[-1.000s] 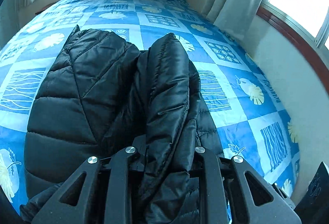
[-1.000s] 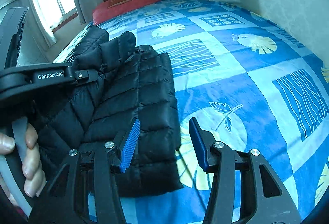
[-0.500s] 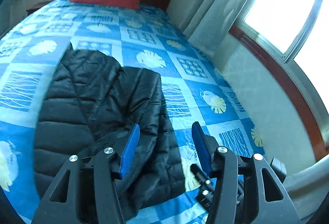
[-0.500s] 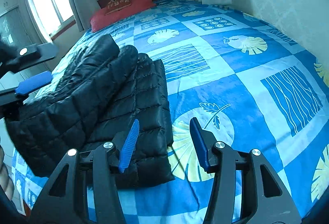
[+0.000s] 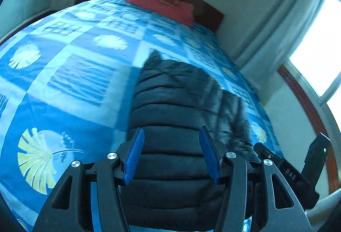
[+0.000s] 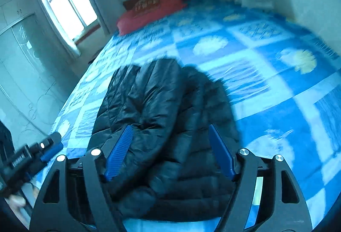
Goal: Fold large clothes
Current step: 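Grasp the folded jacket edge with the right gripper while the left gripper presses the bundle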
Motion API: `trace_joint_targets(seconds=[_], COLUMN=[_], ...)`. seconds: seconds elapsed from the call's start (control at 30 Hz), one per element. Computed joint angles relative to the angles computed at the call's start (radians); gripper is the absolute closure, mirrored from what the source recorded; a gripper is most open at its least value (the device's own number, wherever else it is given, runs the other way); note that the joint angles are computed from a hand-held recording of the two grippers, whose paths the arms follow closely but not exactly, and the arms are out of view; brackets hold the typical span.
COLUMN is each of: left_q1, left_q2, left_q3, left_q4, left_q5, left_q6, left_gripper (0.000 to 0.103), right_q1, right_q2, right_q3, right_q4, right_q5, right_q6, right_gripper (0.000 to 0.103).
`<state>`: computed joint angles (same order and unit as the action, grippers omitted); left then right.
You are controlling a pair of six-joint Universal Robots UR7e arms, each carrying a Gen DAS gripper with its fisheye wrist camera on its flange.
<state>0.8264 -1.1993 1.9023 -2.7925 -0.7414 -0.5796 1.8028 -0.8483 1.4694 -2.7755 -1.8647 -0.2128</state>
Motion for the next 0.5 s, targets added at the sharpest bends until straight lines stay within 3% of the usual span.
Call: trace_joint_targets(seconds=[0.07,0.1,0.13,0.23,0.37,0.5], left_q1=[0.012,0.017,0.022,0.034,0.048,0.069], left_q2=[-0.009,-0.014,-0.018,-0.013,0.004,0.048], left_q3=[0.012,0.018,0.024,0.024,0.028,0.010], left_q4=[-0.004,-0.005,-0.008,-0.023,-0.062,-0.040], left_q5=[-0.012,-0.019,-0.028,-0.060,-0.115,-0.192], left_q6=[-0.006,-0.006,-0.007,0.008,0.046,0.050], left_gripper=[0.049,0.049,0.049,0.049,0.049,0.049], right_q1=[-0.002,-0.003,0.003,-0.006,-0.042,-0.108], right_q2=[0.018,0.020,0.028,0.027,0.039,0.044], right_q3=[-0.028,-0.032,-0.044,-0.049,-0.067,-0.081], right_q4=[0.054,0.065,0.070,0.039,-0.009,0.045], right_q5=[0.013,0.018,-0.018,-0.043,-0.118,-0.096], right_q6=[0.026,0.022,0.008,-0.026,-0.045,-0.017], right_gripper=[0.030,0.049,0.080,0.090,0.092,0.092])
